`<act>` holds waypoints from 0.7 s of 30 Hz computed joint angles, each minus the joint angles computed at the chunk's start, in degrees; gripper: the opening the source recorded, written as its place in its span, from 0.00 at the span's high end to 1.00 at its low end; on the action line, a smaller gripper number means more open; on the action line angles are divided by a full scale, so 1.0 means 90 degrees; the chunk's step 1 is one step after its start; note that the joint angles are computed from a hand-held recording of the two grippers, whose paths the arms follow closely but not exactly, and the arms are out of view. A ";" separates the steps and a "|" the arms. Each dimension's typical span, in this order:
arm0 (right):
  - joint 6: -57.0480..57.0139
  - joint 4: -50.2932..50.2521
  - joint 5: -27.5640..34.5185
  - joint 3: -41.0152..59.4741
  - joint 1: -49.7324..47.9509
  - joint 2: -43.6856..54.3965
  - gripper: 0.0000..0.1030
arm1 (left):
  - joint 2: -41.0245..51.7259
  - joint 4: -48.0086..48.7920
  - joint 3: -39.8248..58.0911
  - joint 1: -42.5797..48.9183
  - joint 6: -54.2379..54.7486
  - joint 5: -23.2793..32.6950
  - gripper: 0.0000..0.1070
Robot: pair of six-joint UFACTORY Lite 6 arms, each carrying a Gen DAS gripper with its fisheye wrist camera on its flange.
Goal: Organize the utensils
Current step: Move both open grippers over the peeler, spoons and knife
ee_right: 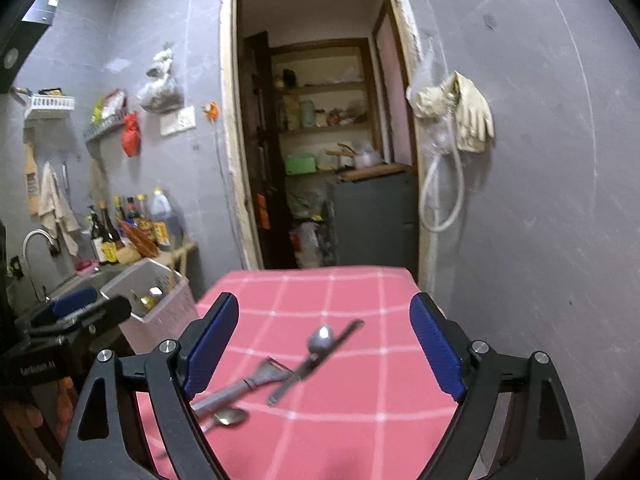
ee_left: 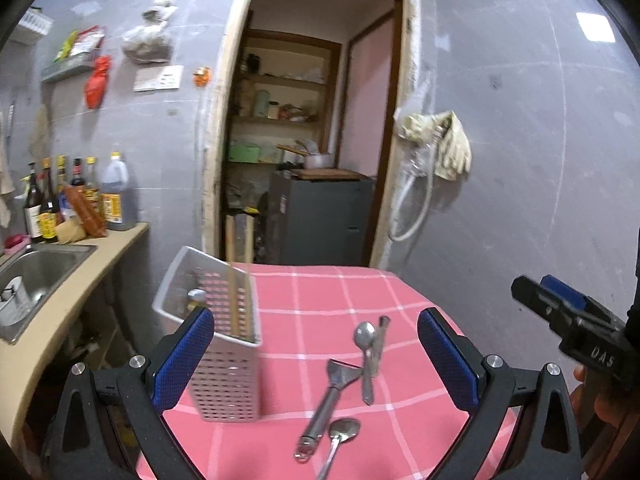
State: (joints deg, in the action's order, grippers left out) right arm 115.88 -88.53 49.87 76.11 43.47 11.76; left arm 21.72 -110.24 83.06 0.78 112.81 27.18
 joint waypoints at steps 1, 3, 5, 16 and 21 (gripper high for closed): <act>0.0109 -0.0002 -0.0063 -0.0208 -0.0071 -0.0091 0.19 | 0.0080 0.0022 0.0068 -0.0092 0.0013 -0.0036 0.04; 0.0321 -0.0044 -0.0232 -0.0513 -0.0239 -0.0185 0.19 | 0.0213 0.0043 0.0191 -0.0248 0.0049 -0.0137 0.04; 0.0591 -0.0191 -0.0470 -0.0793 -0.0447 -0.0243 0.19 | 0.0403 0.0034 0.0364 -0.0421 0.0148 -0.0252 0.04; 0.1671 -0.1452 -0.2969 -0.0860 -0.2203 0.0431 0.21 | 0.2125 0.3599 0.2643 -0.0998 -0.3208 -0.0682 0.04; 0.2130 -0.2260 -0.3990 0.0011 -0.2834 0.1414 0.29 | 0.3707 0.6930 0.4848 -0.1266 -0.6509 -0.0488 0.04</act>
State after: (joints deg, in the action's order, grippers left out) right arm 135.05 -108.87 13.96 76.21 17.97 24.48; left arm 55.09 -47.87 126.70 -10.61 54.23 22.79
